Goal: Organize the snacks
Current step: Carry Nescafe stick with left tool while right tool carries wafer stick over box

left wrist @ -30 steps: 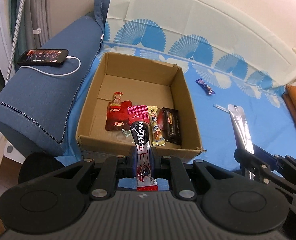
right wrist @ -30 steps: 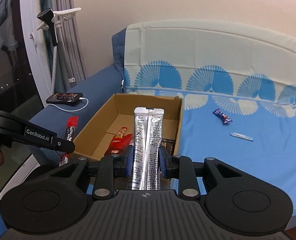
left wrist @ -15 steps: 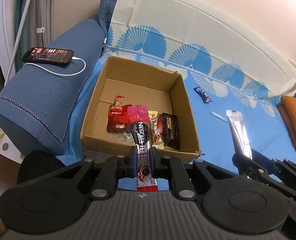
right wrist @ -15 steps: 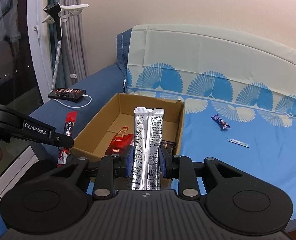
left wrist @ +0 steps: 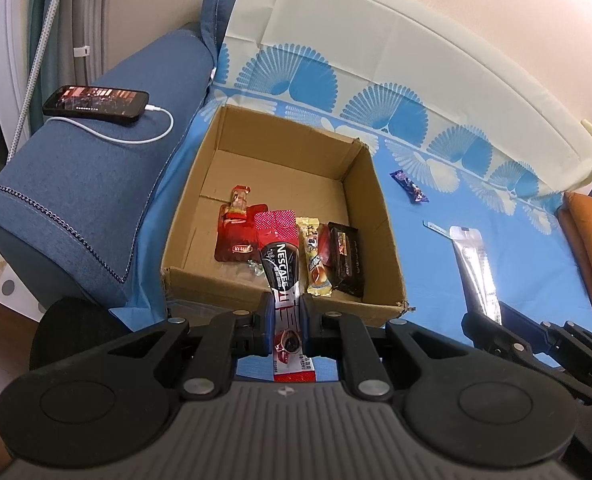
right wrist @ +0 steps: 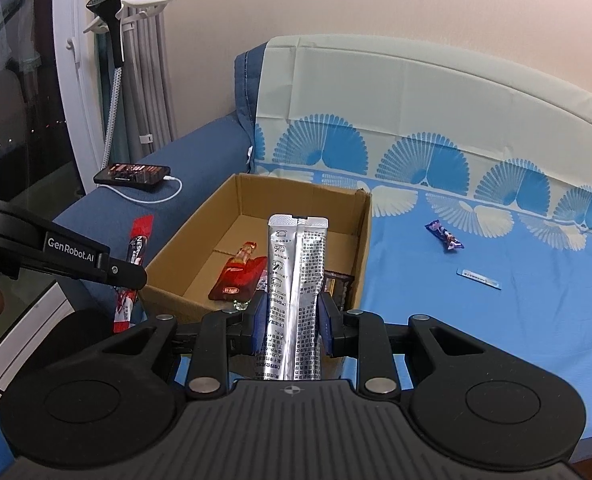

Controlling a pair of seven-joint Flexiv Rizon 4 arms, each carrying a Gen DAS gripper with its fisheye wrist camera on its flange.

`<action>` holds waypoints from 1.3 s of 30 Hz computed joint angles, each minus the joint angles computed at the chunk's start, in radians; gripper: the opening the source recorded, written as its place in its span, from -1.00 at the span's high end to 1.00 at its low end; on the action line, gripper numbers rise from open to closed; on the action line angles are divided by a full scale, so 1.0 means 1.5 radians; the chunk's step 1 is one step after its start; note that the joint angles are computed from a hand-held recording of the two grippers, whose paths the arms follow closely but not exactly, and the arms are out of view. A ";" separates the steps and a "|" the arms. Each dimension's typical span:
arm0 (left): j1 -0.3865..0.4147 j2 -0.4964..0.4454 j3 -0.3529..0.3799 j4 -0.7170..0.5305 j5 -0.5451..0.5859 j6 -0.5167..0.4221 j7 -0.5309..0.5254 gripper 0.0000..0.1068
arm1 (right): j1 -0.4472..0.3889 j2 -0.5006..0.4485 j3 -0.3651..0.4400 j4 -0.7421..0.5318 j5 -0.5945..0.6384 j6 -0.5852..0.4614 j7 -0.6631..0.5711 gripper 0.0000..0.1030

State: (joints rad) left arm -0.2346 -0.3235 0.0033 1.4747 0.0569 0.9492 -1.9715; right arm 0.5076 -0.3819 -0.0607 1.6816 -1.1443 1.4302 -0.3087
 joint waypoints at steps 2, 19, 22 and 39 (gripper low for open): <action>0.002 -0.004 -0.001 -0.003 -0.004 -0.002 0.002 0.75 | -0.003 -0.005 0.009 -0.005 0.020 -0.007 -0.020 0.44; 0.021 -0.051 0.005 -0.057 -0.032 -0.025 0.007 0.75 | 0.021 -0.053 0.012 -0.066 0.170 -0.059 -0.160 0.44; 0.026 -0.063 0.005 -0.074 -0.039 -0.031 0.010 0.74 | 0.023 -0.063 0.015 -0.081 0.194 -0.067 -0.183 0.44; 0.033 -0.171 0.010 -0.231 -0.056 -0.084 0.025 0.75 | 0.024 -0.174 0.039 -0.248 0.354 -0.131 -0.335 0.44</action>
State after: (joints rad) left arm -0.1854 -0.5804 0.0179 1.1285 -0.0269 0.8227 -1.9344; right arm 0.5440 -0.6423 -0.0016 1.3097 -0.6129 1.2333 -0.8112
